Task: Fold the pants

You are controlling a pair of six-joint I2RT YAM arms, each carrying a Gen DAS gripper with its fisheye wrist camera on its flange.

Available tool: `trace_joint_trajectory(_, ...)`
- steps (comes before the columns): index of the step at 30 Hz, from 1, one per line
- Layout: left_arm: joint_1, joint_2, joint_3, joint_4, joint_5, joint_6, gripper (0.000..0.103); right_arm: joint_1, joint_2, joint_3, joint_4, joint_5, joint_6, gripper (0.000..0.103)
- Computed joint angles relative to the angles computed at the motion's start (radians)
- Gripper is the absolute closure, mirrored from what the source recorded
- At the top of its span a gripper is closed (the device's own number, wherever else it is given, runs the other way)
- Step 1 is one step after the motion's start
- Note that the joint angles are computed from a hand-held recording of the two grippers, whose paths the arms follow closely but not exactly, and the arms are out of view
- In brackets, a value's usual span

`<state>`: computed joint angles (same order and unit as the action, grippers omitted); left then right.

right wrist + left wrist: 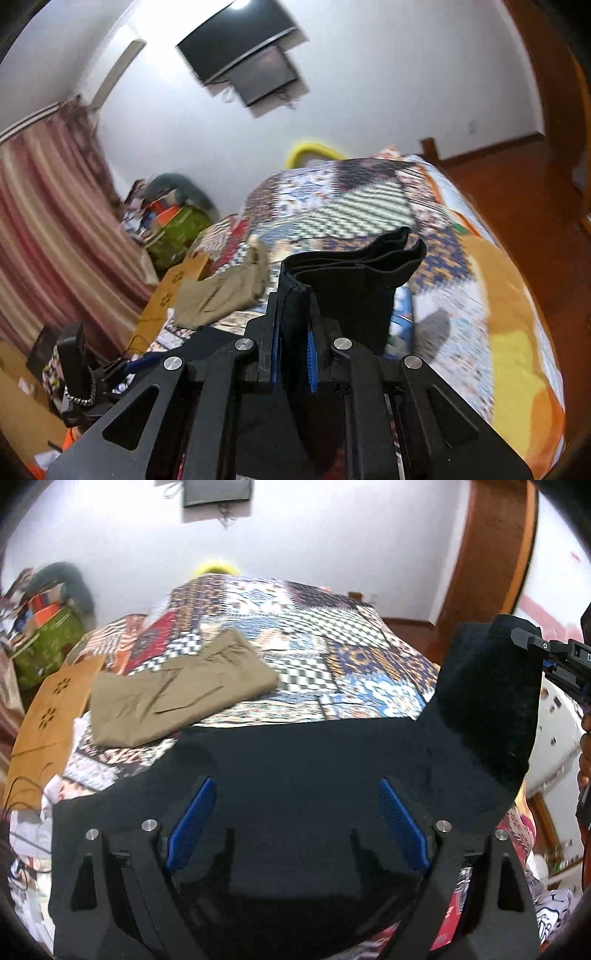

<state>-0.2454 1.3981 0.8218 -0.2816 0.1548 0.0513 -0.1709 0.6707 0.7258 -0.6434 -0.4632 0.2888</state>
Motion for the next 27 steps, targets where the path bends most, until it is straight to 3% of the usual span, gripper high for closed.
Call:
trace_joint_trajectory(5,0.139,-0.048,-0.04,0.003,0.057,0.016,0.014,0.27,0.14,0.058,0.128,0.141,0.078,0.093)
trace_joint_trajectory(12,0.321,-0.058,-0.065,-0.006,0.144,0.041,0.014,0.526,0.343,0.144,0.238,0.23,0.098,0.093)
trace_joint_trajectory(21,0.424,-0.03,-0.07,-0.006,0.168,0.06,0.014,0.788,0.545,0.119,0.327,0.216,0.147,0.093)
trace_joint_trajectory(27,0.408,-0.049,-0.075,-0.004,0.152,0.056,0.014,0.811,0.662,0.103,0.296,0.142,0.145,0.089)
